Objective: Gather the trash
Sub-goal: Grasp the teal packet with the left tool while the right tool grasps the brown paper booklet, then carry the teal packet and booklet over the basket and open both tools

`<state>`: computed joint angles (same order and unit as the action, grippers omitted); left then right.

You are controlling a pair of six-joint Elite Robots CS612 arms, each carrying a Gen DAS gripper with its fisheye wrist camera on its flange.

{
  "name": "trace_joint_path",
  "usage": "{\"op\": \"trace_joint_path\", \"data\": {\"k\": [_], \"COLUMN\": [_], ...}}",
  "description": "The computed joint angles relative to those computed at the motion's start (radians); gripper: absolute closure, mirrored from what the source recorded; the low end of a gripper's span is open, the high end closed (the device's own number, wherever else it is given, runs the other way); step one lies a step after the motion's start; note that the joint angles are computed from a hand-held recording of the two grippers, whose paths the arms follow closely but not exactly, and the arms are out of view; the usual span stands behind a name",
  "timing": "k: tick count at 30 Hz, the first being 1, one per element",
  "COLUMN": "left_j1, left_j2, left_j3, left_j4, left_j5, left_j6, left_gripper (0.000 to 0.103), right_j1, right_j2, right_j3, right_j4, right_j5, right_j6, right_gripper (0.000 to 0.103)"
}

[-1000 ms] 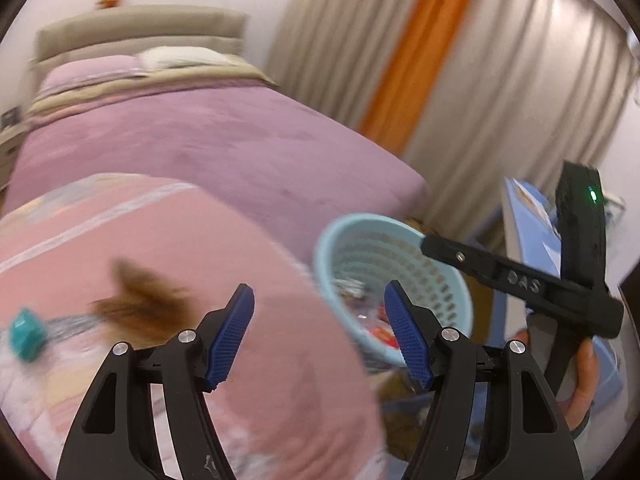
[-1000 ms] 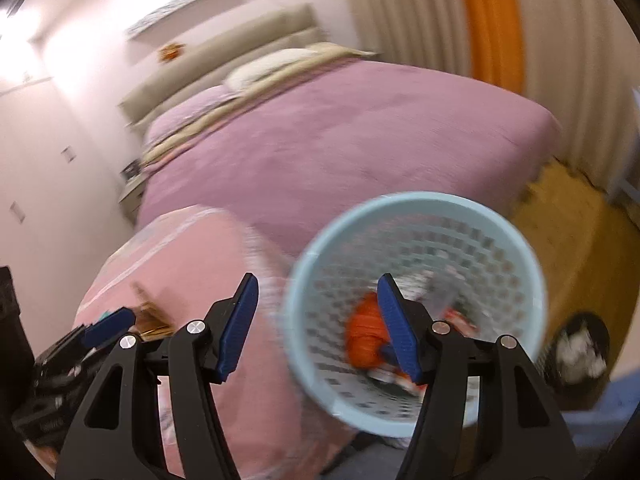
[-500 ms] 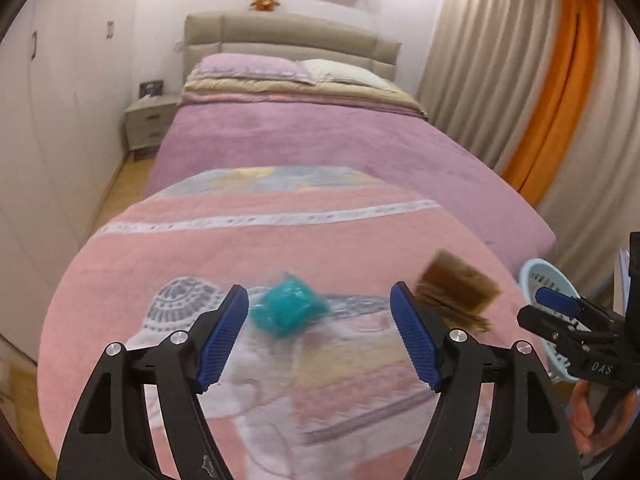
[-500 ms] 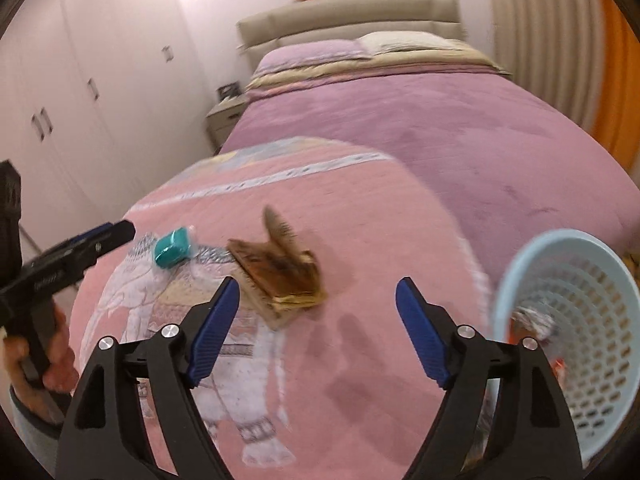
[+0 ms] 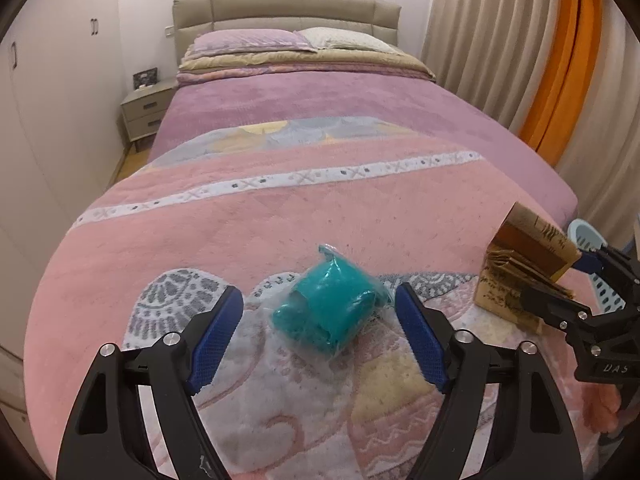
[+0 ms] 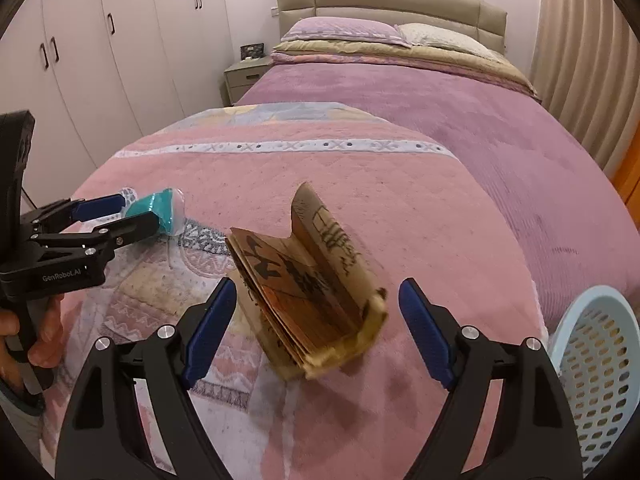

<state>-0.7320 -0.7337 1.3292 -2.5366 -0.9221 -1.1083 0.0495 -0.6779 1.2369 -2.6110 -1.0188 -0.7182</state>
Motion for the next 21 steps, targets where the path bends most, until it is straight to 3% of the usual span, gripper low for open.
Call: {"op": "trace_joint_path", "data": {"k": [1,3,9,14,21], "left_j1": [0.002,0.003,-0.002,-0.011,-0.025], "left_j2": [0.001,0.001,0.008,0.010,0.004], "left_j3": [-0.004,-0.004,-0.018,-0.033,-0.032], "left_j4": [0.010,0.005,0.021,0.051,0.019], "left_j5": [-0.007,-0.018,-0.003,0.018,0.041], "left_j6": [0.000,0.001,0.012,0.020,0.039], "left_gripper": [0.034,0.038,0.048,0.052,0.053], "right_j1": [0.002,0.002,-0.005,-0.010,-0.023], "right_j2": [0.002,0.009,0.016,0.009,-0.006], "right_j3": [-0.002,-0.017,-0.031,-0.015,0.010], "right_j4": [0.000,0.031,0.055,0.039,0.025], "right_j5": [-0.006,-0.006,0.021,0.040,0.068], "right_j6": [0.001,-0.002,0.006,-0.001,0.010], "right_gripper": [0.028,0.047,0.066,0.071,0.074]}}
